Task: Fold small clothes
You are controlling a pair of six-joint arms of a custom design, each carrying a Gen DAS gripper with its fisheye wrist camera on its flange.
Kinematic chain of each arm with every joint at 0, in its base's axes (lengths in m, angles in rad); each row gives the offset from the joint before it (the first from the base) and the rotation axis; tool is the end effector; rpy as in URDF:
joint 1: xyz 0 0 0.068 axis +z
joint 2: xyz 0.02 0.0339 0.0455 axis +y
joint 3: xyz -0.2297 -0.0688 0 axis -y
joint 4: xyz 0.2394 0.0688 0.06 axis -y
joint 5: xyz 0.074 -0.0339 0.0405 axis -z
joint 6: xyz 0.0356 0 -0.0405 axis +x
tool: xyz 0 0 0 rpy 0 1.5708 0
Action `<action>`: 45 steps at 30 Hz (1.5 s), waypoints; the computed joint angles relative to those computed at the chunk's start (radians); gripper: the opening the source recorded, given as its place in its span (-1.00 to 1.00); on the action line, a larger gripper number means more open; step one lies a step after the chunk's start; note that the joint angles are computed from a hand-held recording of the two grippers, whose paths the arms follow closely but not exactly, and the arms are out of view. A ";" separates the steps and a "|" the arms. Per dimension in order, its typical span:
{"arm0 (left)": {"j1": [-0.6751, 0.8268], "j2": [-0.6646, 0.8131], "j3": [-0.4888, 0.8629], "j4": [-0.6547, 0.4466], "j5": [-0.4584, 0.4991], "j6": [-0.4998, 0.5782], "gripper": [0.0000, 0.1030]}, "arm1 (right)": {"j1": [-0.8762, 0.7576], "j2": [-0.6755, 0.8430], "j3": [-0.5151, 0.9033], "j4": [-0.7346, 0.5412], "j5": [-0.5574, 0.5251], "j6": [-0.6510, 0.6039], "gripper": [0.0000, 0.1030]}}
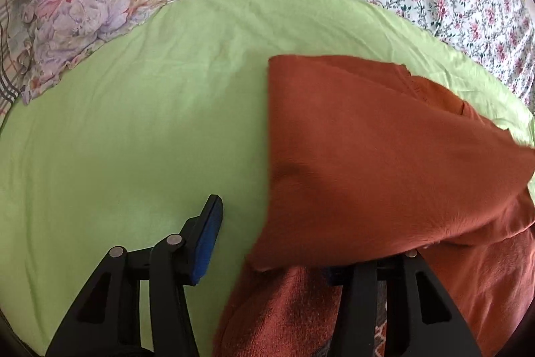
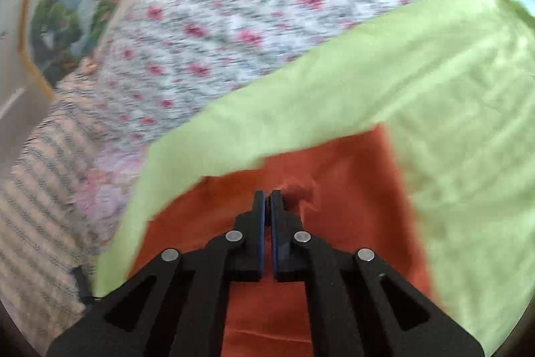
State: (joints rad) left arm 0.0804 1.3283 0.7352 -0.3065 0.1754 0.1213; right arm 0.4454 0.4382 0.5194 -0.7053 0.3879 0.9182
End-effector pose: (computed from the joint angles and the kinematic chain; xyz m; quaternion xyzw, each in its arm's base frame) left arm 0.2644 0.0151 0.1670 0.0481 0.9398 -0.0493 0.3347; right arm 0.1254 0.0449 0.2277 0.2900 0.8285 0.1487 0.4554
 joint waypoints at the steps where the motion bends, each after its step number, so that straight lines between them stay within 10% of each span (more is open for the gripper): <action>1: -0.001 -0.005 -0.008 0.005 -0.002 0.003 -0.01 | -0.050 -0.033 -0.022 -0.027 -0.040 -0.007 -0.93; 11: 0.074 -0.129 -0.050 0.018 0.055 -0.028 -0.09 | -0.047 -0.183 -0.122 -0.132 -0.002 0.029 -0.94; 16: 0.002 -0.075 -0.061 0.050 -0.055 -0.008 -0.10 | 0.040 -0.071 -0.068 -0.148 0.108 0.019 -0.94; 31: 0.082 0.004 -0.002 -0.003 0.057 -0.008 -0.08 | 0.024 -0.007 -0.119 -0.182 0.087 0.027 -0.94; 37: 0.071 0.000 -0.007 -0.004 0.045 -0.012 -0.07 | 0.335 0.165 0.058 -0.423 0.390 0.349 -0.83; 41: 0.089 -0.001 -0.003 -0.023 0.075 -0.010 -0.04 | 0.198 0.204 -0.002 -0.169 0.188 0.097 -0.83; 45: 0.125 -0.048 -0.010 -0.088 0.113 0.042 -0.01 | 0.138 0.159 -0.048 -0.174 0.110 0.122 -0.83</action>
State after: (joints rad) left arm 0.2058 1.2806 0.7250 -0.3941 0.2887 0.1636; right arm 0.5830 0.5969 0.4712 -0.8788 0.4974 1.0403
